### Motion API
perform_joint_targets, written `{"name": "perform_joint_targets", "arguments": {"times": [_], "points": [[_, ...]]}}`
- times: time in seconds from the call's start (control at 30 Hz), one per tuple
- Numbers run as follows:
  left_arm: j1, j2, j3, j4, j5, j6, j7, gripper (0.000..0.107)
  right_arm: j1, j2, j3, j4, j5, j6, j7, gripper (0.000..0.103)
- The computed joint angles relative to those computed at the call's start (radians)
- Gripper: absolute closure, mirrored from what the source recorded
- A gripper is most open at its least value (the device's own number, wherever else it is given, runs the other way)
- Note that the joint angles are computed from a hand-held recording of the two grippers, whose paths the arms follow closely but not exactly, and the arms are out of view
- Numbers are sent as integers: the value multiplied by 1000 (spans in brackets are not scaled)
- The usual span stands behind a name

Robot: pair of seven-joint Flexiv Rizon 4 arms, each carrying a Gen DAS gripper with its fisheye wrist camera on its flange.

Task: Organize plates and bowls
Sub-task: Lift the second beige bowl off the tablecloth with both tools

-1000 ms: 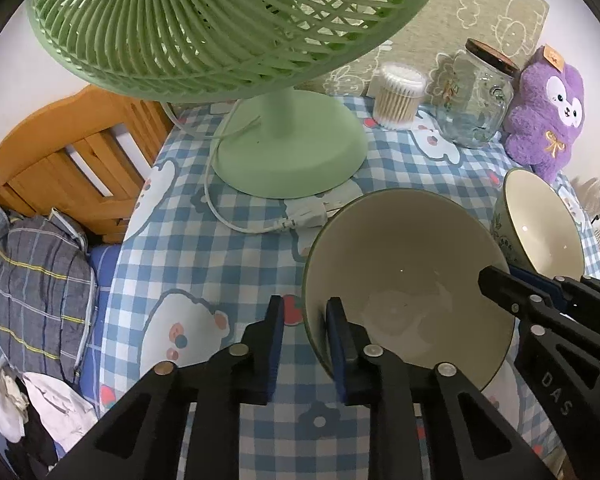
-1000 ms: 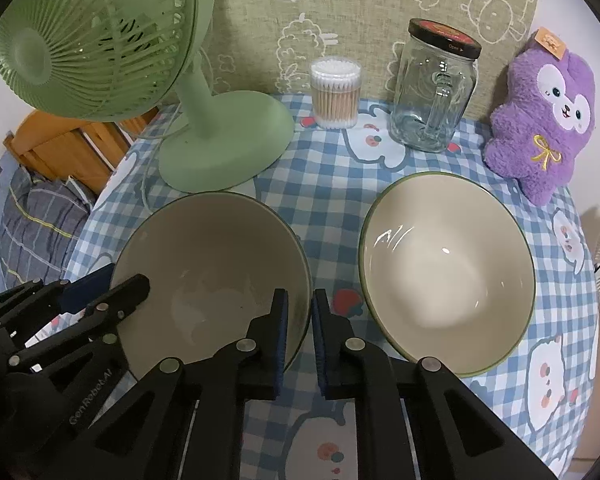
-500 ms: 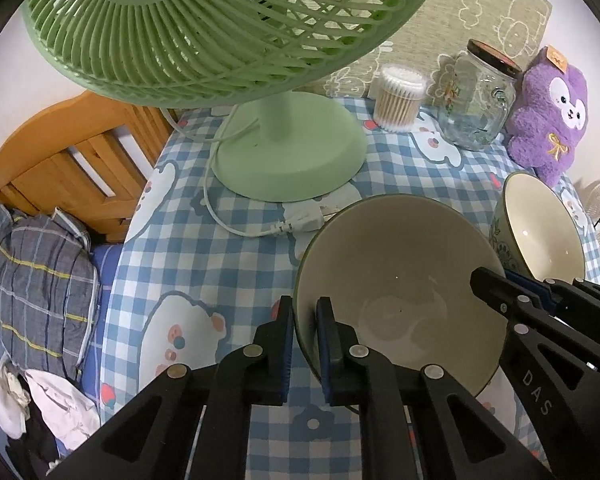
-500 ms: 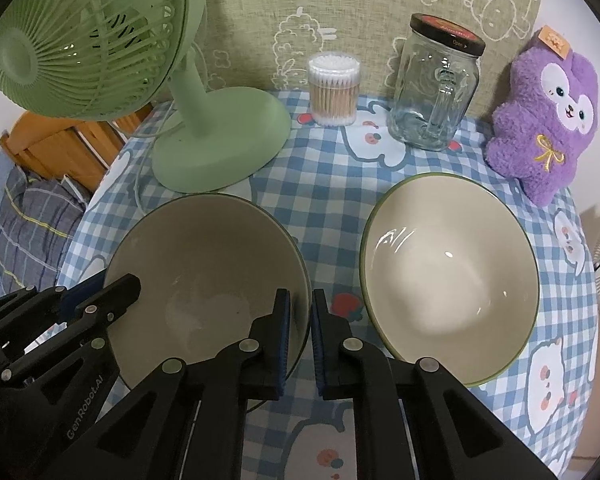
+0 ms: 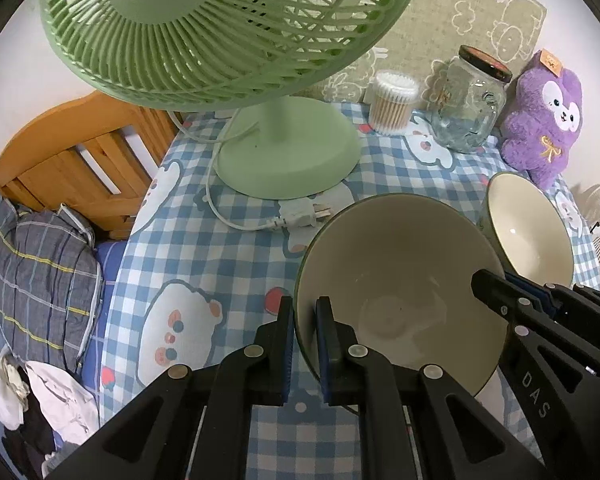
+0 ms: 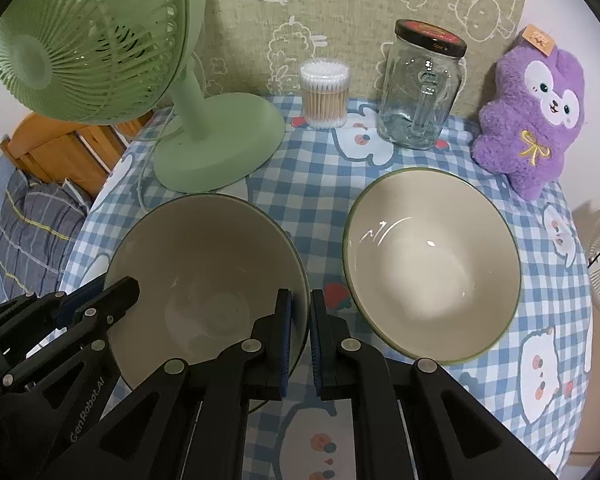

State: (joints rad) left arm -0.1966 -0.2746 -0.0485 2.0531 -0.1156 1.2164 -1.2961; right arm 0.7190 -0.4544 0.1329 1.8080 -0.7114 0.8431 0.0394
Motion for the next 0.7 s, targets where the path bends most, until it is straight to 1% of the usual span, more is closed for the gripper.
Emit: {"name": "perform_joint_targets", "arguments": {"times": [0.17, 0.27, 0.43, 0.57, 0.7], "points": [[-3, 36, 0, 41, -6, 17, -15, 100, 8, 21, 5, 22, -19, -3, 13, 92], [4, 61, -10, 72, -38, 22, -7, 100, 14, 39, 7, 44, -45, -1, 36, 92], [-11, 118, 6, 130, -9, 79, -53, 100, 26, 75, 14, 84, -117, 6, 82, 92], [-17, 174, 12, 173, 15, 96, -75, 100, 23, 111, 37, 120, -139, 16, 120, 92], [-17, 211, 7, 205, 9, 93, -75, 100, 30, 141, 61, 147, -152, -15, 146, 92]]}}
